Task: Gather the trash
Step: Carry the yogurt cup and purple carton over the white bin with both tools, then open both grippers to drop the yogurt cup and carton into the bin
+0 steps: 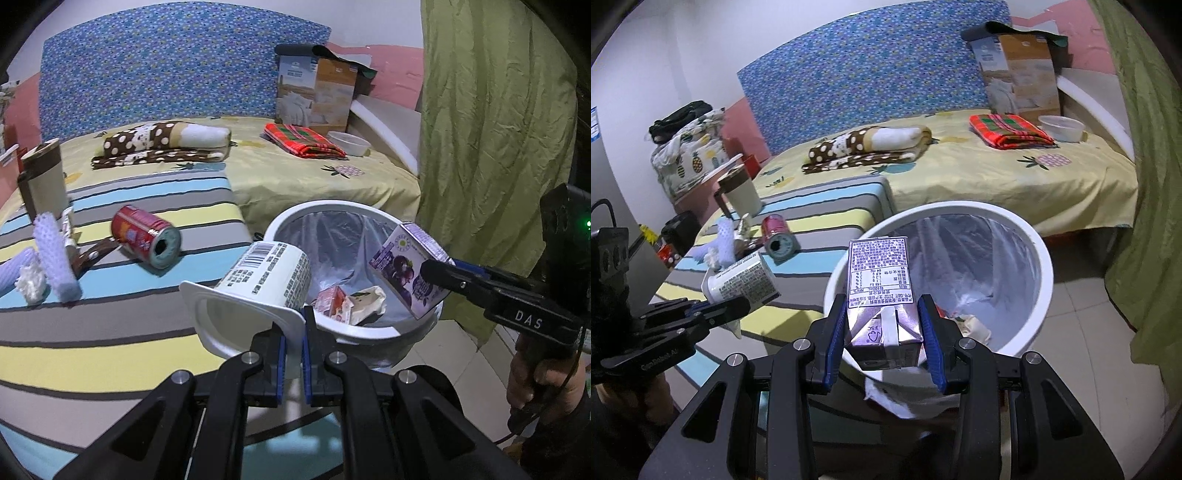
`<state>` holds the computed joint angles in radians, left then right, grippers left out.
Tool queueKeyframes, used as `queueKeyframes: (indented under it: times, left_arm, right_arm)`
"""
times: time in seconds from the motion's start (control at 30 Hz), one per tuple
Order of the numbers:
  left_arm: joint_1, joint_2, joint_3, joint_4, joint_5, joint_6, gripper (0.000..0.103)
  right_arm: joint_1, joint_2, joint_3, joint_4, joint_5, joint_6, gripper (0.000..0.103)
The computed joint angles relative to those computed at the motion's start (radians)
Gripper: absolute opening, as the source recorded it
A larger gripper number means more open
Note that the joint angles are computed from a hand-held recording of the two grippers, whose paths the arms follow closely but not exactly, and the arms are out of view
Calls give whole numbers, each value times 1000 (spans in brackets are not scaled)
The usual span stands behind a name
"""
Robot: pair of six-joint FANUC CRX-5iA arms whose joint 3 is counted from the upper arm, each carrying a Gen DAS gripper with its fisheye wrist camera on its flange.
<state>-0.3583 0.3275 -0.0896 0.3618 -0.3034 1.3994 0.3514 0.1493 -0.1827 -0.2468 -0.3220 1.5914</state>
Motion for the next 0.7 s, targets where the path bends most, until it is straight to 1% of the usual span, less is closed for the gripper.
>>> queueKeyframes:
  times: [0.1, 0.33, 0.6, 0.7]
  left_arm:
    - [-7, 21, 24, 16, -9, -18, 8]
    - [-21, 74, 75, 85, -30, -110, 8]
    - [-28, 133, 139, 126, -67, -169, 8]
    - [-29, 154, 163, 132, -84, -177, 8]
  right_arm:
    - [-7, 4, -2, 13, 1, -15, 40]
    - [-13, 20, -2, 71, -5, -78, 40]
    - [-19, 42, 9, 126, -22, -136, 40]
    - [-21, 53, 21, 128, -38, -131, 40]
